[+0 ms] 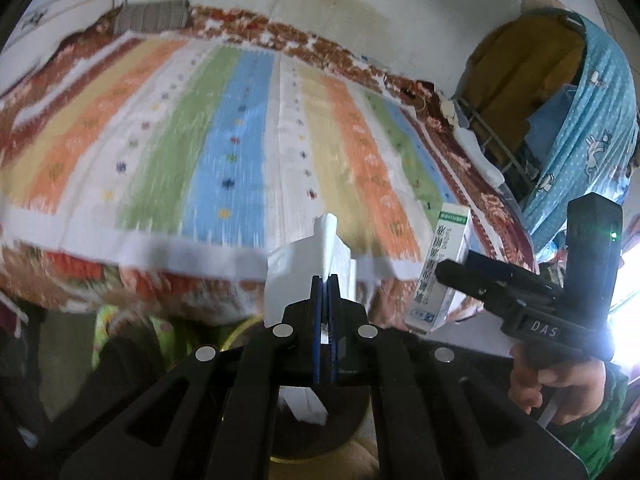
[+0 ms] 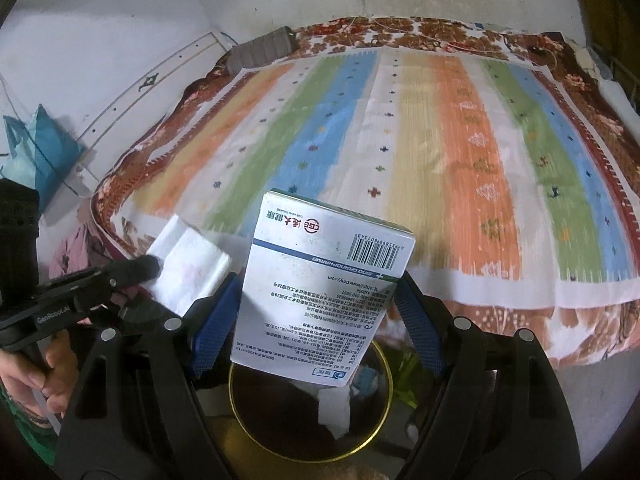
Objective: Collect trash
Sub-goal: 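Lift and carry the box and paper in both tools down to the bin, then open both tools inside the bin to drop box and paper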
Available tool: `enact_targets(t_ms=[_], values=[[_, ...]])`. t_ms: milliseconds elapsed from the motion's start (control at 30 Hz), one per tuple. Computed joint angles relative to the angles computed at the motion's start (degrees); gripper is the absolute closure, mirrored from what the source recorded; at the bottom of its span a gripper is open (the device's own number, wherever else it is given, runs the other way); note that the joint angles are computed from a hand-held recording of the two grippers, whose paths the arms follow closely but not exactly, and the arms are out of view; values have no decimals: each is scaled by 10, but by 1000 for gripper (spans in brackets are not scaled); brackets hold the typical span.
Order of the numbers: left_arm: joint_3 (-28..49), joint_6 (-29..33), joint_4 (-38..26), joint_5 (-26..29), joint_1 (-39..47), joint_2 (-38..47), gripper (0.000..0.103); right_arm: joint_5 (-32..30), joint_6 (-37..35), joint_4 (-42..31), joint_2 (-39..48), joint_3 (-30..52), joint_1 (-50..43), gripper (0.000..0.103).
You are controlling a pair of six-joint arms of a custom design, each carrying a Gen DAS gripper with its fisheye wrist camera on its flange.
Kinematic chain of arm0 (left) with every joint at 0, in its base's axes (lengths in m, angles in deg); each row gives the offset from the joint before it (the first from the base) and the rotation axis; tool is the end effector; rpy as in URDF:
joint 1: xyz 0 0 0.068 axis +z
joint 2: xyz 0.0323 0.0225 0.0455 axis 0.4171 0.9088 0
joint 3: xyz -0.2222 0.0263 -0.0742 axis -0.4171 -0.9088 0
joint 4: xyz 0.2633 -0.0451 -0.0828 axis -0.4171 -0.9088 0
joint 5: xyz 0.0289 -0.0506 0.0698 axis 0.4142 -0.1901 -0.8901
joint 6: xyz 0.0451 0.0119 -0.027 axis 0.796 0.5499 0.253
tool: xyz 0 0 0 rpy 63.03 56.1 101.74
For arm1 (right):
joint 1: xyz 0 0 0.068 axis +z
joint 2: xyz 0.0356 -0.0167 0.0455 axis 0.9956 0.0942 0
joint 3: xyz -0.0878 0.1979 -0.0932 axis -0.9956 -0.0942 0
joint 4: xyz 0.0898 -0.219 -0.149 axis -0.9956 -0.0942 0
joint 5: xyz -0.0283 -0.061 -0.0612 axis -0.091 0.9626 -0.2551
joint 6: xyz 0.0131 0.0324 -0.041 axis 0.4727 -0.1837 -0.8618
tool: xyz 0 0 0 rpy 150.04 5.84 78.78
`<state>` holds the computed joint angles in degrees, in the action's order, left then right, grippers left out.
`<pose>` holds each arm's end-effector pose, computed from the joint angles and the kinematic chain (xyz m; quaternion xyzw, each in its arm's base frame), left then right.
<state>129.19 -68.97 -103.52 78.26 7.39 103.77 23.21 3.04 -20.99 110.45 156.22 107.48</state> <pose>0.3157 -0.1120 0.2909 0.0820 0.9239 -0.2636 0.2650 0.3114 0.1339 0.3124 -0.0211 0.9403 0.1566 0.3013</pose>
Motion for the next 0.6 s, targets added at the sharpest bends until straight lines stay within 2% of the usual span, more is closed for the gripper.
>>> enact_targets(t_ms=[233, 600], values=[[-64, -12, -8, -3, -14, -29, 101, 10, 21, 7, -36, -69, 27, 30], [-76, -30, -29, -6, -19, -5, 101, 26, 51, 4, -41, -143, 71, 30]])
